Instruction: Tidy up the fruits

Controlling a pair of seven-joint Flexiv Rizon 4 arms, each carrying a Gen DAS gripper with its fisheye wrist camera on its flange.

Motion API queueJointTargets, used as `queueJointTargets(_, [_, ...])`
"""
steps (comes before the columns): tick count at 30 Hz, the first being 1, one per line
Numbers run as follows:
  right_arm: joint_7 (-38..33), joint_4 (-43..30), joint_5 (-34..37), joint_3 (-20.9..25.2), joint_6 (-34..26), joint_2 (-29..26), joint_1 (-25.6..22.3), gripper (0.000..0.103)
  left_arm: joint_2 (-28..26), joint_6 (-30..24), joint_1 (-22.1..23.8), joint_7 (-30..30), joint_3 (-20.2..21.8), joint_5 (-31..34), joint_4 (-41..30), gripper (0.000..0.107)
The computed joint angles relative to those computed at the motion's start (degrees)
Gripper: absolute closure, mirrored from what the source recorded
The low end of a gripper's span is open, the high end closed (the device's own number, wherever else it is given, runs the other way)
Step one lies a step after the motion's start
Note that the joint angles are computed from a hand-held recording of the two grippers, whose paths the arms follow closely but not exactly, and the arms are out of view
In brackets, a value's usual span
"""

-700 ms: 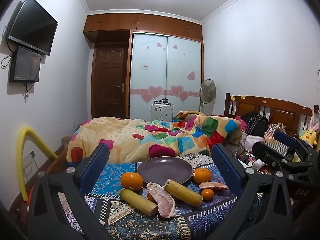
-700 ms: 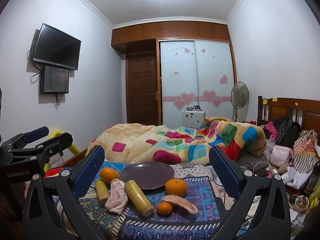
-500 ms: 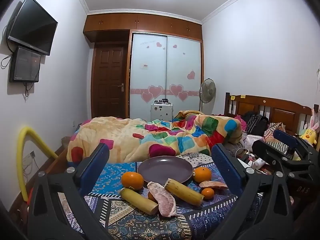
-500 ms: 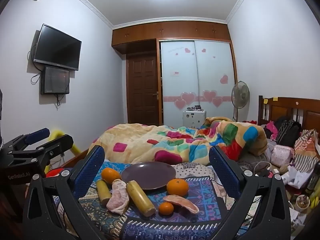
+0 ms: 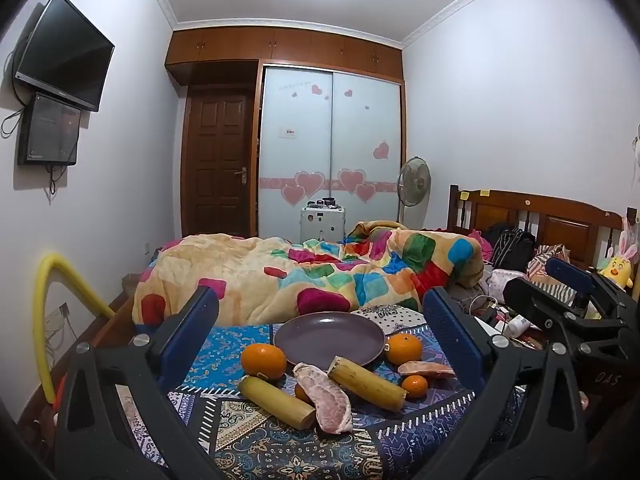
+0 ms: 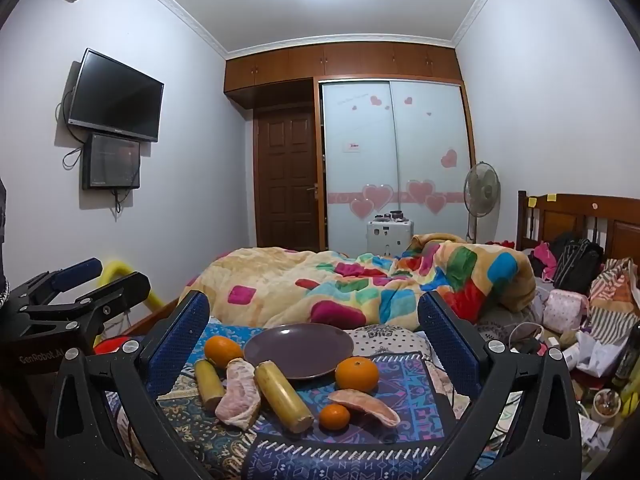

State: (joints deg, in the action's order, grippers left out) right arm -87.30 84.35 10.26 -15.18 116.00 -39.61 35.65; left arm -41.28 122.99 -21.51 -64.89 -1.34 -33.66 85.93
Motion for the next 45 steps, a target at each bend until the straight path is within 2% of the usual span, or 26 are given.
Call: queueJointTargets(45, [-0.7,0.31,1.2,-0.73,-0.2,0.43,1.58,0.0,-0.08,0.02,-0.39,1.16,0.55,-1.17,-0.21,0.004])
